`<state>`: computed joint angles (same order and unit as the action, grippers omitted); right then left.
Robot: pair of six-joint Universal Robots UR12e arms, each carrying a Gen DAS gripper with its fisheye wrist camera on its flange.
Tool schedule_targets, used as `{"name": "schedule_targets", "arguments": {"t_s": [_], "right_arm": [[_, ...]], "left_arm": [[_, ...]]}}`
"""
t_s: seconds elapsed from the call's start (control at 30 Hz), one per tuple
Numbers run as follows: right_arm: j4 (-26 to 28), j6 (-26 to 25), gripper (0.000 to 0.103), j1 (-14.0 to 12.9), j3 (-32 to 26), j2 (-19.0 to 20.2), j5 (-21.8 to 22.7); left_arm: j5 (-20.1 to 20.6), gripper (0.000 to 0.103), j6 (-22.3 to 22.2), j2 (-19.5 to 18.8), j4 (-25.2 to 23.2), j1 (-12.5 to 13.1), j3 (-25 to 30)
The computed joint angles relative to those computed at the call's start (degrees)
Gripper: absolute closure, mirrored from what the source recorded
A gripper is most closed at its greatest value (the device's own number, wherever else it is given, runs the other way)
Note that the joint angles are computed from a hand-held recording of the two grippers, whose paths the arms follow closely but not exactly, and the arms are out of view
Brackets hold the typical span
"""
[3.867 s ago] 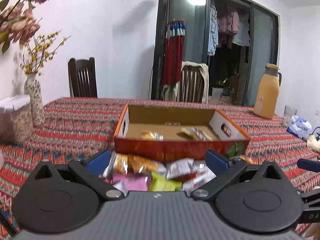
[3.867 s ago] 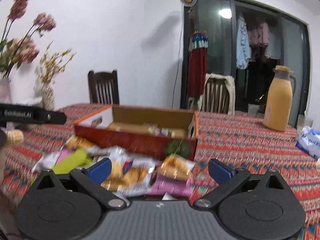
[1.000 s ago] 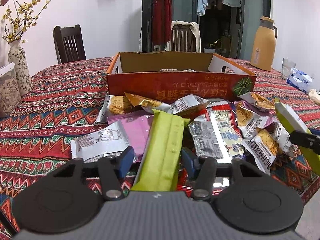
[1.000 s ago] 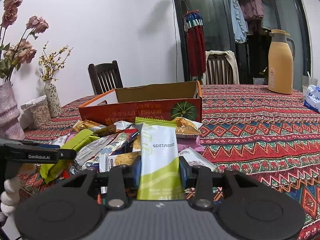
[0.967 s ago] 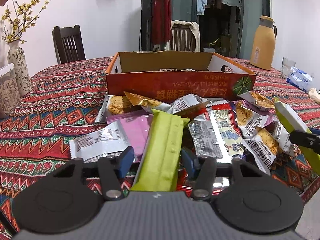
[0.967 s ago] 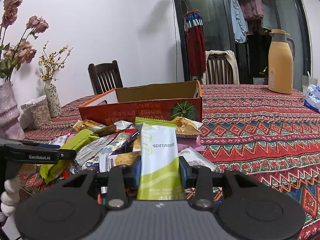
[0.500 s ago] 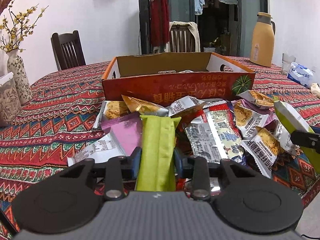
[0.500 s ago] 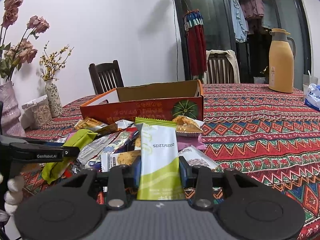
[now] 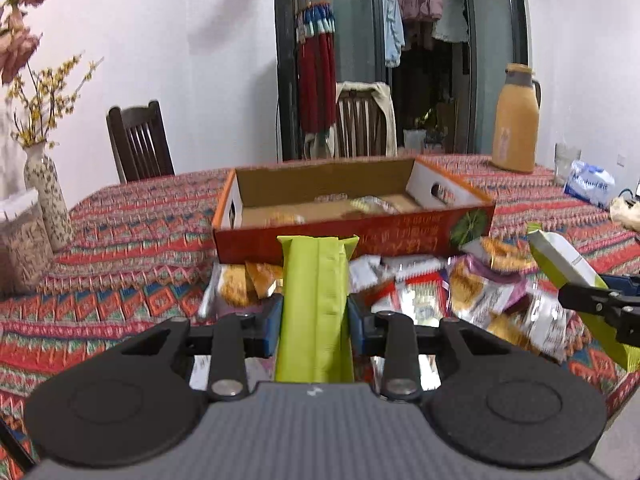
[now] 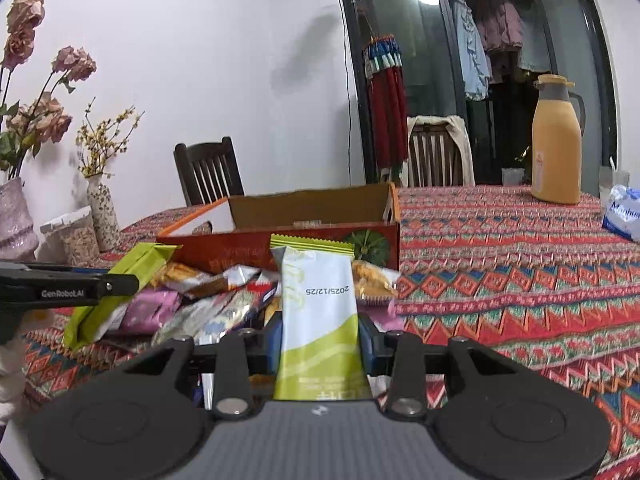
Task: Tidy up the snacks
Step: 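Carry both snacks into the orange box and open both tools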
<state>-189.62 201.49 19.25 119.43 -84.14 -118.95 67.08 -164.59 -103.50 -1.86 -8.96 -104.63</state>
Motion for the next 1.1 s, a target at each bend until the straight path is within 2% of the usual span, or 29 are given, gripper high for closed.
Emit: {"name": "schedule_targets", "arguments": {"t_s": [0.3,0.63,0.87,1.1], "right_arm": [[-1.40,-3.03,0.067,-1.38,-2.85,0.92,-0.78],[-1.62,-5.74,0.067,-4.59,-7.75,3.04,0.90],[-0.05,-7.09,0.067,-7.10,-12.34,5.36,3.72],[3.78,-6.33,0.067,-9.58,-17.76,8.54,6.86]], "left_arm": [[0.33,0.069,-4.46,-1.38,3.46,-1.09,3.50],[1.68,0.069,-7.85,-4.31,4.49,-2.83,9.41],[3.62,0.069,-9.63,-7.38,2.89,-3.89,14.68],[6.46,0.069,-11.18,-11.32,-0.64,-5.17,20.82]]}}
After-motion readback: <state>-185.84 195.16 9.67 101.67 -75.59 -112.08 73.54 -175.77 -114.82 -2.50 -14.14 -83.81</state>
